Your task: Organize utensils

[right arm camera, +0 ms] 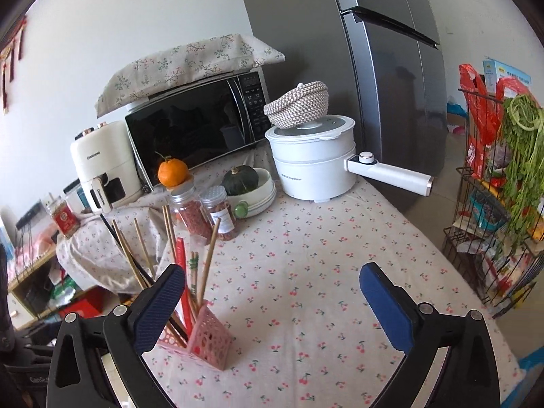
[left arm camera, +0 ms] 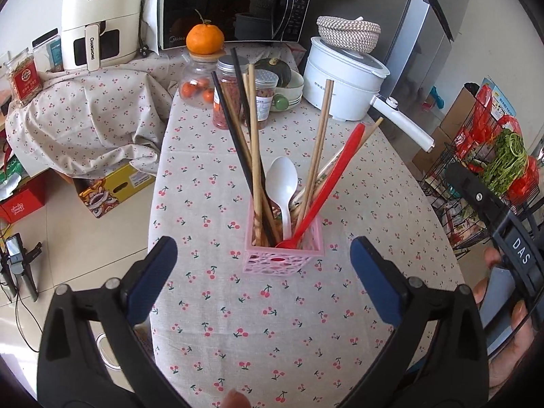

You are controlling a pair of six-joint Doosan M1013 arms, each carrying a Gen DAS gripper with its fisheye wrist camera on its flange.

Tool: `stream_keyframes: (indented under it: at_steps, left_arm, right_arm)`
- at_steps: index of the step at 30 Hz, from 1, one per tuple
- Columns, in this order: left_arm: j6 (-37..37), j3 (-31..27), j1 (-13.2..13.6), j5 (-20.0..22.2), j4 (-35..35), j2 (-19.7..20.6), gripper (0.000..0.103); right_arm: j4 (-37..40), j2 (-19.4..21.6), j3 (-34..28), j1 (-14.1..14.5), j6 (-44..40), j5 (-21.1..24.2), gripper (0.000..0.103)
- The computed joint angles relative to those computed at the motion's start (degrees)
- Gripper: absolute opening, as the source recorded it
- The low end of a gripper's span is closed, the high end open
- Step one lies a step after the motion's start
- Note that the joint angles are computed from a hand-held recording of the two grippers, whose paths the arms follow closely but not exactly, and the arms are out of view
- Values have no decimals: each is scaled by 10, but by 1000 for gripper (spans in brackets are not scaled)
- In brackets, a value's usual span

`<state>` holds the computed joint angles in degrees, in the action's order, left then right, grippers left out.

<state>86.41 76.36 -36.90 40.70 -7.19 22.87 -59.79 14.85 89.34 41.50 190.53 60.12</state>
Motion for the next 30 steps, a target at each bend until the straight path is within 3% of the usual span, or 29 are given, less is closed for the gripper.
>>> stream_keyframes:
  at_steps: [3,10,16,30]
  left_arm:
    - [-10,13,-10,-22,25,-10,102]
    - [-30,44,-27,-76,61,-33,102]
    - [-56,60,-37,-107,98,-41,102]
    - [-151,64,-53,-111,186,-38,102]
  right_arm:
    - [18,-3,-2,10,-38,48,103]
    - [31,-6,1,30,-60,109,103]
    - [26,-14,8,34,-53,104,103]
    - [15,-38,31,37,-37,85,103]
